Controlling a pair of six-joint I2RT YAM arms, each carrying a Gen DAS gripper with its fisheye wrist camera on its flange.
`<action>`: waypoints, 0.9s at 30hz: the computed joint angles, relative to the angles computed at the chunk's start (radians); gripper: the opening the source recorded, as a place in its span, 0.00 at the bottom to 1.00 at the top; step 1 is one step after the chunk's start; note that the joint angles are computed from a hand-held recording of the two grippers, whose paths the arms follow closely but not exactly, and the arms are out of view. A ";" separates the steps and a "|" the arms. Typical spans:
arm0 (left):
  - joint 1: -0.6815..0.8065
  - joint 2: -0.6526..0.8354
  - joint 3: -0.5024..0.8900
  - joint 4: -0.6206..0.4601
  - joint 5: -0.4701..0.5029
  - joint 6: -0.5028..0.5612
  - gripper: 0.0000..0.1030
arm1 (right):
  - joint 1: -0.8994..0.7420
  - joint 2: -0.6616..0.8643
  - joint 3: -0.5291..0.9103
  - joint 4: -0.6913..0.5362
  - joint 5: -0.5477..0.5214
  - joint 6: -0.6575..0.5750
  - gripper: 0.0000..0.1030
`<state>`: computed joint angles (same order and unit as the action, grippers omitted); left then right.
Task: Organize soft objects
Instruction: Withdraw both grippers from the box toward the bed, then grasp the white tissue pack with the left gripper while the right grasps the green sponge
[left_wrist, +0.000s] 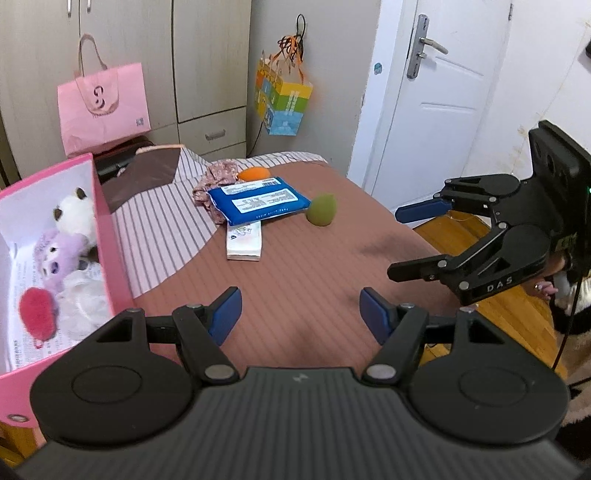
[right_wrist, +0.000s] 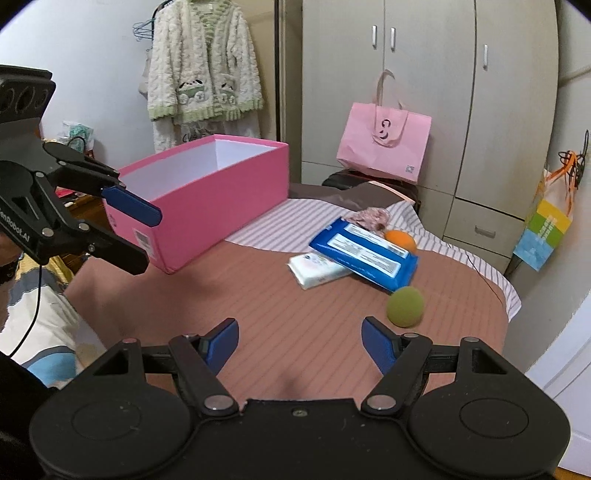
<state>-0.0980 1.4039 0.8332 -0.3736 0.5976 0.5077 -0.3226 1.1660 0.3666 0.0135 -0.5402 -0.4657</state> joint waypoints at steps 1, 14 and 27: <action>-0.010 0.021 0.004 0.018 -0.006 -0.015 0.67 | -0.007 0.028 -0.003 0.033 -0.004 -0.002 0.75; -0.144 0.303 0.028 0.419 -0.134 -0.221 0.66 | -0.006 0.433 0.081 0.369 0.055 0.047 0.76; -0.264 0.612 0.187 0.663 -0.369 -0.309 0.65 | 0.017 0.739 0.238 0.557 0.137 0.219 0.75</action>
<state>-0.3620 2.0155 1.0203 0.2892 0.2281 0.1984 -0.3060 1.9054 0.6051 0.5704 -0.4030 -0.2465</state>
